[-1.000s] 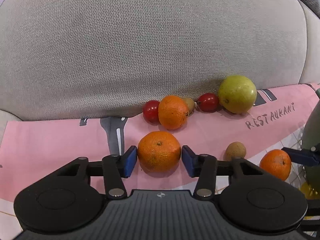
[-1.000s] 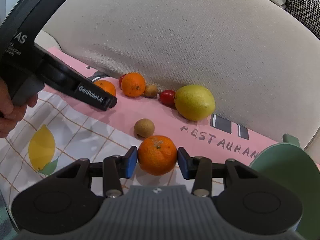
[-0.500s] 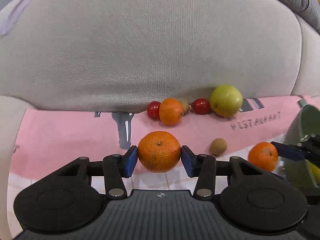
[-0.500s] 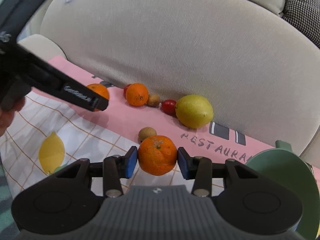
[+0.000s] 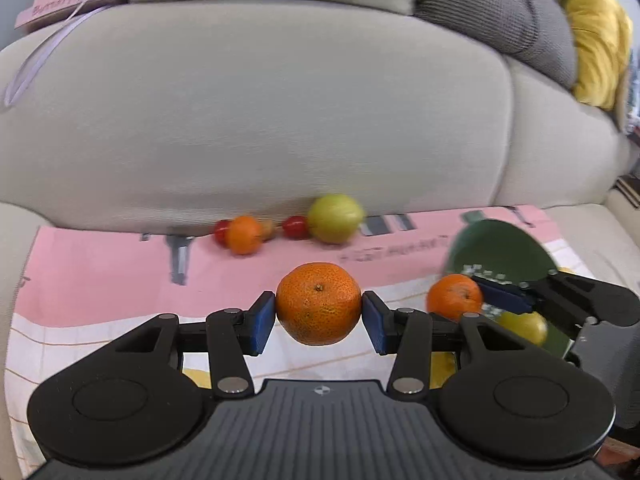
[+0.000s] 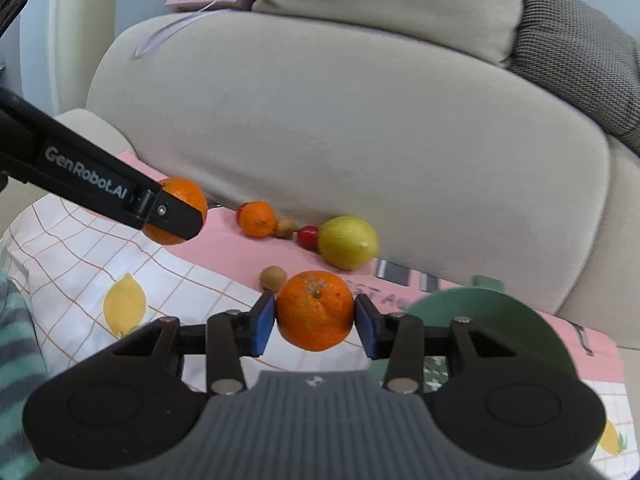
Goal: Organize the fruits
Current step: 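Carry the orange with the right tool while the left tool carries its orange over the colander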
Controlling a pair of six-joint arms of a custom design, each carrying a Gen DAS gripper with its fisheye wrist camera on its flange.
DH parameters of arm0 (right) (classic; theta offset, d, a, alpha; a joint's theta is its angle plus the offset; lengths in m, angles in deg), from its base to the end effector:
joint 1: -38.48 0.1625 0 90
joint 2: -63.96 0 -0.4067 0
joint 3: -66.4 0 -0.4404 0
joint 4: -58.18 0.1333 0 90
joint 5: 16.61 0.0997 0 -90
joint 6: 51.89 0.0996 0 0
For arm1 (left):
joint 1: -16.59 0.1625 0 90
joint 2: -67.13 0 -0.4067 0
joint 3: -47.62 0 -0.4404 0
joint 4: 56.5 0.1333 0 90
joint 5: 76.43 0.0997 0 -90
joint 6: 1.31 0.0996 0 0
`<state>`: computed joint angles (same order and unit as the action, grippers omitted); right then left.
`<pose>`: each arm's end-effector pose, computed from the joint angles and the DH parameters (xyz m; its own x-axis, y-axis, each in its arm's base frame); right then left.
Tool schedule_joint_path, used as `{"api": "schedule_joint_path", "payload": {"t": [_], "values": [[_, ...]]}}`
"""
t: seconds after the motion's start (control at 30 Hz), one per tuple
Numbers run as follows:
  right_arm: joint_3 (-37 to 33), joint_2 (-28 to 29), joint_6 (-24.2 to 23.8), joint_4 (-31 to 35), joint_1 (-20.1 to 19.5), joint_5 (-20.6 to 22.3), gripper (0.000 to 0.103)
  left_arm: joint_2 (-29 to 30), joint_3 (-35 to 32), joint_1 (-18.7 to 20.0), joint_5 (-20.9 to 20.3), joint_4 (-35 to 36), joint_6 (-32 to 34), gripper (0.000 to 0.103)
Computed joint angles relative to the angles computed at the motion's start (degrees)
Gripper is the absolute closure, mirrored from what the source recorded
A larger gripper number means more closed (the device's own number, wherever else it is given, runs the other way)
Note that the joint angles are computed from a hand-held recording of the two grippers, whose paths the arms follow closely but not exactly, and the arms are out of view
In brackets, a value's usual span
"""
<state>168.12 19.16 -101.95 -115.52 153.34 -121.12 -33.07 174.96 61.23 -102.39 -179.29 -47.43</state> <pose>0.3764 -0.5546 0.0389 -0.3066 -0.8166 0.4891 -0.9508 0.2865 -0.1178 -0.1447 -0.4561 0.3283 -0.7672 -0.3312 -0.5492 0.2237 0.6644 -0.7132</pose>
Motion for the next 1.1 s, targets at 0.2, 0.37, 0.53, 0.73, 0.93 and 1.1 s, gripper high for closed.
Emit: {"api": "schedule_joint_path", "payload": {"t": [0.2,0.37,0.53,0.73,0.93,1.1], "values": [[3.06,-4.38,-1.32,-0.68,-1.72,-0.43,0.062,4.39,-1.55,-2.04,-1.98,-3.02,3.52,0.05],[4.37,-7.16,-3.05,0.37,-3.27,-1.51,0.062,8.77,-3.54,-1.82,-4.73,-6.57,7.35,0.05],[3.64,-7.76,-4.86,1.42,-4.39,-2.85,0.063,12.64,-5.73,-1.3,-7.39,-9.23,11.43,0.05],[2.03,-7.23,-7.05,1.95,-5.31,-4.16,0.063,17.37,-8.6,0.7,-10.21,-11.99,16.14,0.05],[-0.38,-5.71,-7.63,3.83,-6.15,-5.72,0.063,20.65,-11.07,3.13,-12.27,-11.71,18.36,0.05],[-2.5,-3.73,-8.31,4.81,-6.41,-6.6,0.063,22.58,-12.54,5.1,-13.55,-11.66,19.39,0.05]]}}
